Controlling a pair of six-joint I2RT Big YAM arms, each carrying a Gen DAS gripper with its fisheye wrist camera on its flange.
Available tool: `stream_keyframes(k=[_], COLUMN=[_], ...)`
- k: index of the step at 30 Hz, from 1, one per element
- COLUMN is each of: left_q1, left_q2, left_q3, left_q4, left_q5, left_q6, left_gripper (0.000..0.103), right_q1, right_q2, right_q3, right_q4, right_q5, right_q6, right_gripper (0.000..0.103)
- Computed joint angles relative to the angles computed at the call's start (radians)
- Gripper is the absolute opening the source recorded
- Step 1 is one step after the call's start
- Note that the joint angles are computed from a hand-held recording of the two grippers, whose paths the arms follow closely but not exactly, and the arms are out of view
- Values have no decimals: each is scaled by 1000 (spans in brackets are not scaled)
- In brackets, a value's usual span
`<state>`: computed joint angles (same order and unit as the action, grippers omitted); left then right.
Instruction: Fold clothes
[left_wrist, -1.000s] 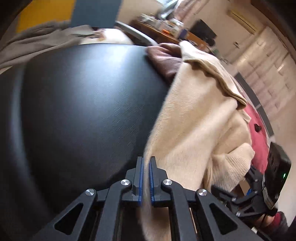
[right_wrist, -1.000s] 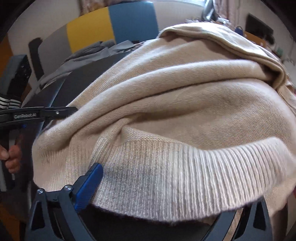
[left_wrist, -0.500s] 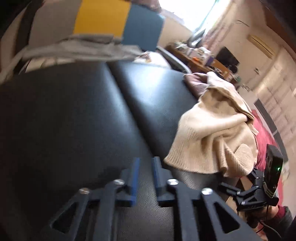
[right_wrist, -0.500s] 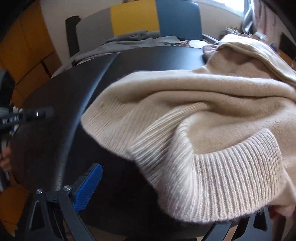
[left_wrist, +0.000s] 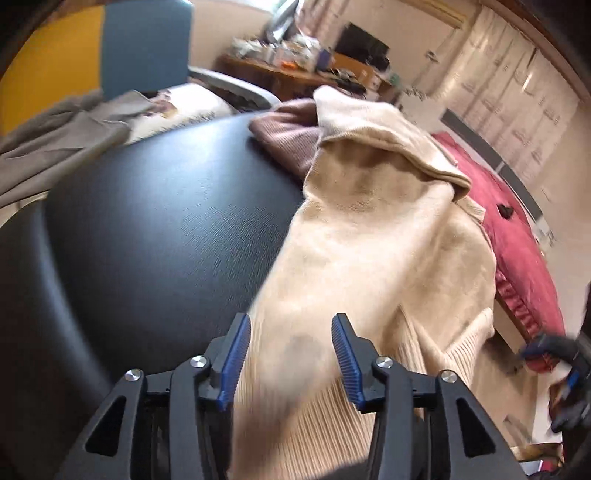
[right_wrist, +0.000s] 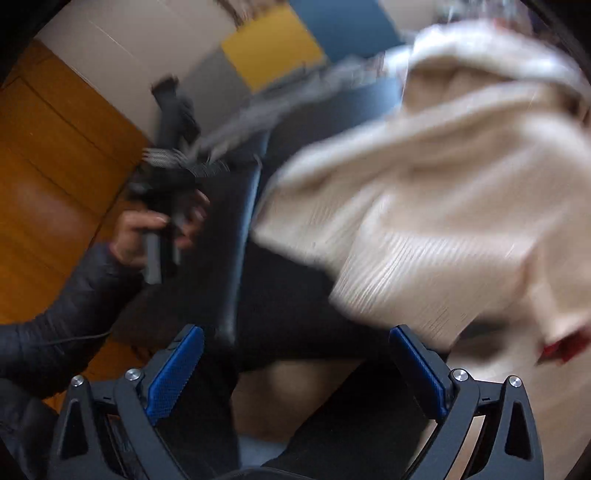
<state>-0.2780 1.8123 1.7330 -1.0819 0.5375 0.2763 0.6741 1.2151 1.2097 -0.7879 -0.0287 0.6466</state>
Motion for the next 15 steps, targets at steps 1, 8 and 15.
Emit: stream_keyframes(k=[1,8,15], left_q1=[-6,-83,-111], left_q2=[41,200,297], left_q3=[51,247,370], left_q4=[-41,-132,-154], left_q5=[18,-52,-7], left_q6=[3,91,44], left_gripper=[48,48,54], right_q1=[-4,-117,-172], right_q2=[-11,164,243], right_q3=[12,170,99], right_q4=[-6,-130,-84], right_q5=[76,289,186], right_q6=[-17,-147,-46], right_gripper=[102,17,28])
